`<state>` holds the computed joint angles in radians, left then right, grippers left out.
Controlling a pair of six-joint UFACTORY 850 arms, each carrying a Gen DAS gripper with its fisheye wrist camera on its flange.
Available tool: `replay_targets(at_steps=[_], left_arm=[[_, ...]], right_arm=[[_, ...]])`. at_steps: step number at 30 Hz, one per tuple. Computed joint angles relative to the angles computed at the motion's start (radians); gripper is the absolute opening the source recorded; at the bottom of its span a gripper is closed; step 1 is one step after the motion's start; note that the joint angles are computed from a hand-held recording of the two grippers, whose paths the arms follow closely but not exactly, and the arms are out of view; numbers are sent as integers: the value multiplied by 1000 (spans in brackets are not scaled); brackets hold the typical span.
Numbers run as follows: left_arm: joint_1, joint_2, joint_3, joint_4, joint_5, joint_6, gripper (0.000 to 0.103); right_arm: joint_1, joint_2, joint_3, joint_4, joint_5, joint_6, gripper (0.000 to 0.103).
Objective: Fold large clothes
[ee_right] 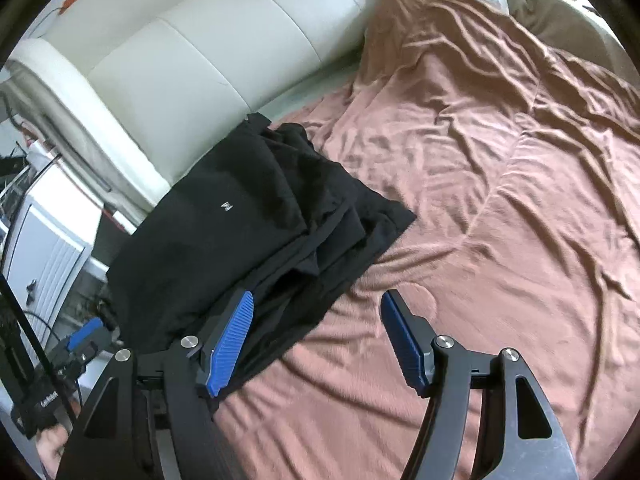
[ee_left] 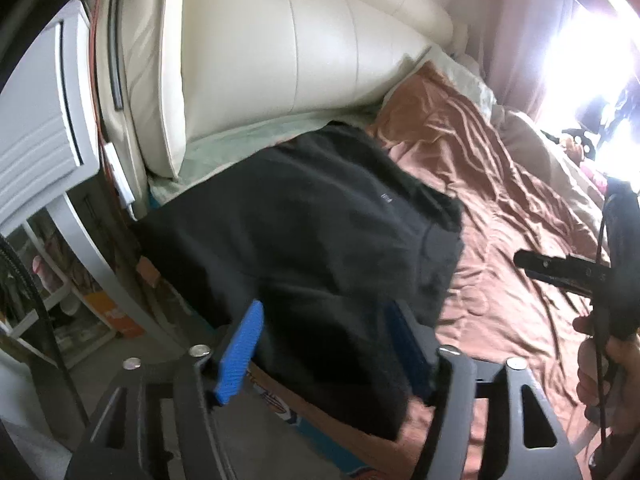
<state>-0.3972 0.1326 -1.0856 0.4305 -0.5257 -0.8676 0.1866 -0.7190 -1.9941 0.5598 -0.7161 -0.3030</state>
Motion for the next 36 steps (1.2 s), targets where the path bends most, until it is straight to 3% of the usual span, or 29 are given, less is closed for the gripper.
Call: replay_targets(at_steps=[3, 13, 17, 29, 36], left_arm=[[-27, 33, 5, 32, -6, -52, 87], [-150, 111, -15, 106, -42, -137, 100], [-208, 134, -17, 138, -54, -158, 102], [-398, 216, 25, 259, -77, -251, 102], [-489, 278, 90, 334, -89, -318, 102]], right_arm=[[-3, 105, 105, -22, 24, -8, 73], [-49, 454, 456, -35, 121, -36, 89], [-65, 577, 572, -74, 151, -6, 103], [-87, 931, 881, -201, 231, 157, 103], [-47, 1122, 1027, -415, 264, 368, 103]])
